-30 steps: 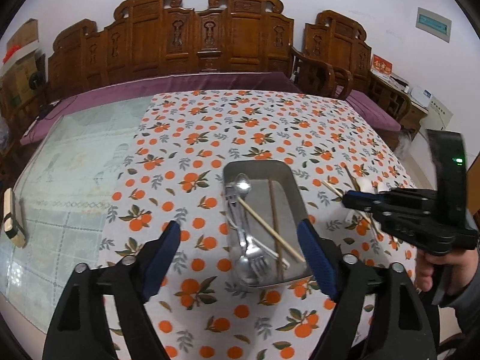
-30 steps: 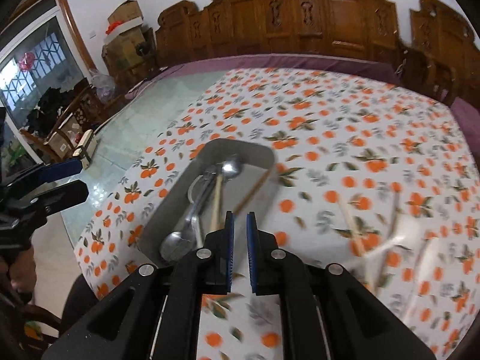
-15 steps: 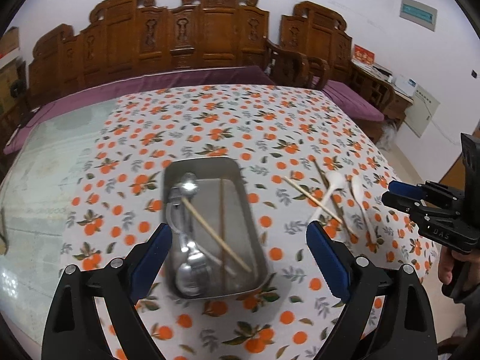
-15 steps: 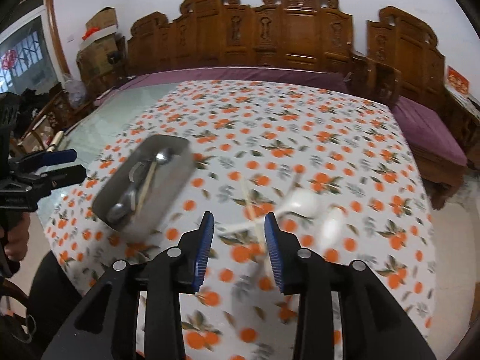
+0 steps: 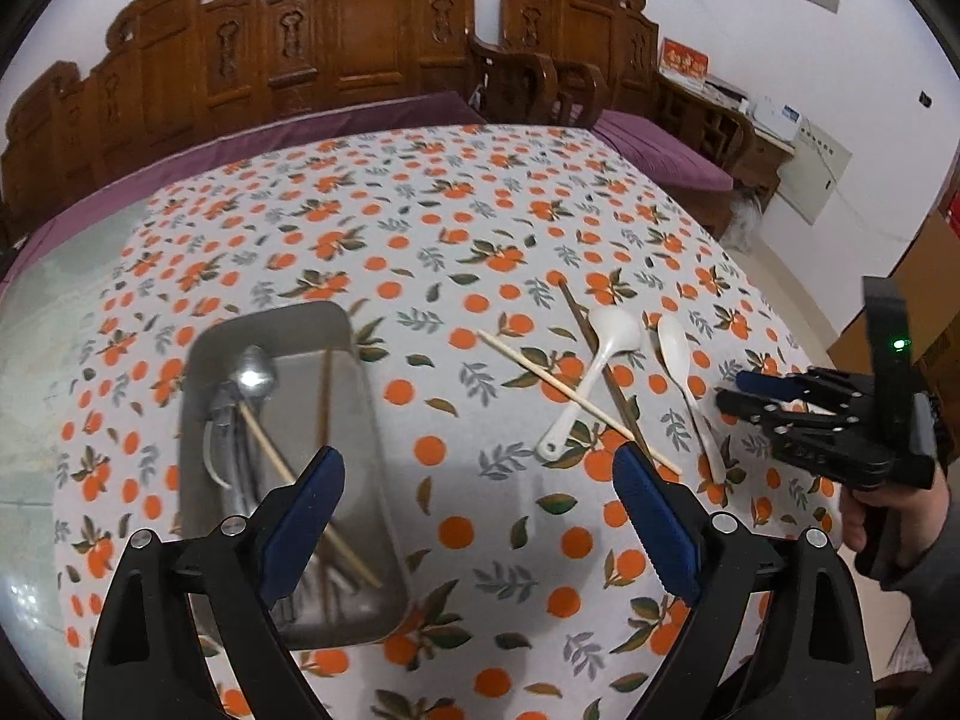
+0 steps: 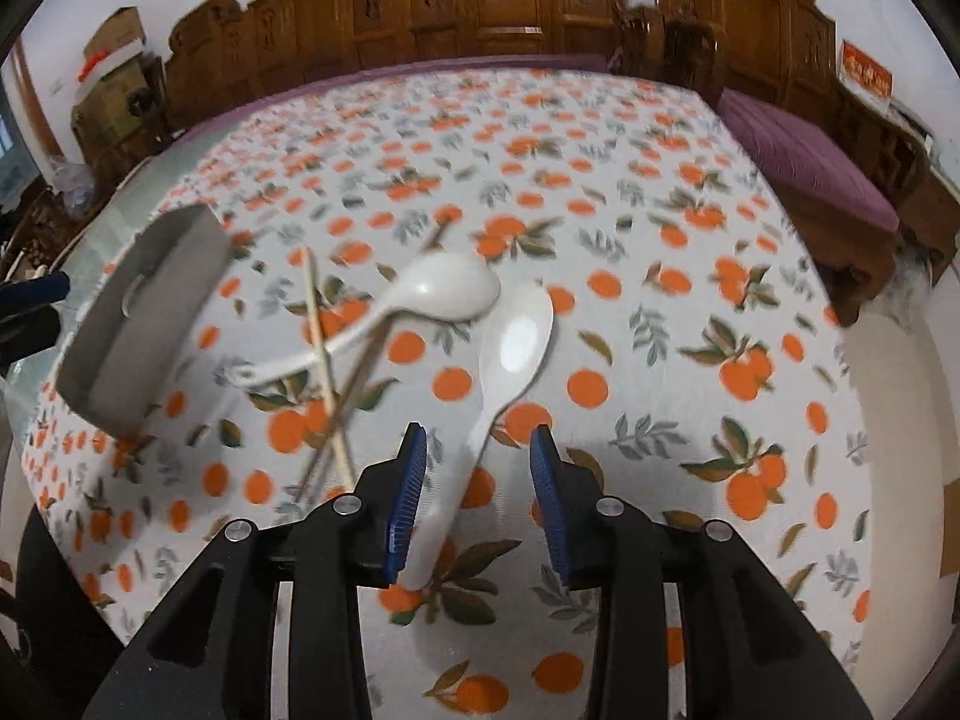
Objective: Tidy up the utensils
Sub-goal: 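Grasp a white plastic spoon with the right gripper while the left grasps a wooden chopstick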
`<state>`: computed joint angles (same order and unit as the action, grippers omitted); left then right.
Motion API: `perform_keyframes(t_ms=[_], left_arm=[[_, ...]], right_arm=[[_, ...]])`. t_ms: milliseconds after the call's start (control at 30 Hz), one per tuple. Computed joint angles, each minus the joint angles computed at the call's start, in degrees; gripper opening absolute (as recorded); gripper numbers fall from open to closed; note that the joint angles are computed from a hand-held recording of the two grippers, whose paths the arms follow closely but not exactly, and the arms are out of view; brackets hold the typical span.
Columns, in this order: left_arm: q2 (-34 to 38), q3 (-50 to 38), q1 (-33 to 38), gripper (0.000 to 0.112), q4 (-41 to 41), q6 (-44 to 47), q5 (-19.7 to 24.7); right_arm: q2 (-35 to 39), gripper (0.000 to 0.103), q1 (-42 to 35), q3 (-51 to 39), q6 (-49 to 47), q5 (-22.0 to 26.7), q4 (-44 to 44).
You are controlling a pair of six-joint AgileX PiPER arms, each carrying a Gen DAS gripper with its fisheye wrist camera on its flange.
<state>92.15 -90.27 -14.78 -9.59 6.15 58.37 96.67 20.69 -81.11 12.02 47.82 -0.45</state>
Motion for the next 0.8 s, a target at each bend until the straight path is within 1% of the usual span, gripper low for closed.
perform_keyframes(t_ms=[167,233,300,367,433,500,567,633,800], left_arm=[[2.0,0.1,-3.1,0.087,2.4,-3.2,-0.4],[2.7,0.3,-4.5,0.087,3.7,-4.9,-0.6],[3.4,0.3,-6.0,0.087,5.1,-6.9,-0.8],[4.2,0.1,-7.3,0.087,5.7,-8.3,-0.8],[4.9,-0.1,-8.5,0.087,6.4,-9.4,-0.8],[5.8,-0.3,-9.9,0.087,7.0,-10.5,-0.8],[6.5,-0.6,-10.9,0.087,7.5,-11.3,-0.9],[7.3,-1.0,-12.0,0.087,8.1,-12.2,-0.9],[9.3,-2.4,-13.8,0.085,9.0,-13.8,-0.5]], right_arm=[[3.1,0.038,0.0,-0.3,-0.3,-1.0,-0.4],[3.8,0.038,0.6,-0.5,0.7,-0.5,-2.6],[4.0,0.038,0.2,-0.4,-0.1,-0.4,-2.5],[3.9,0.025,0.2,-0.2,0.1,0.2,-4.5],[3.6,0.022,-0.3,0.0,-0.8,0.6,-4.6],[3.2,0.019,-1.8,0.4,-3.2,0.6,-2.1],[3.1,0.013,-2.7,0.5,-4.6,0.7,-0.8],[3.0,0.01,-2.9,0.6,-5.1,0.8,-0.7],[2.0,0.01,-4.1,1.6,-7.4,0.9,1.3]])
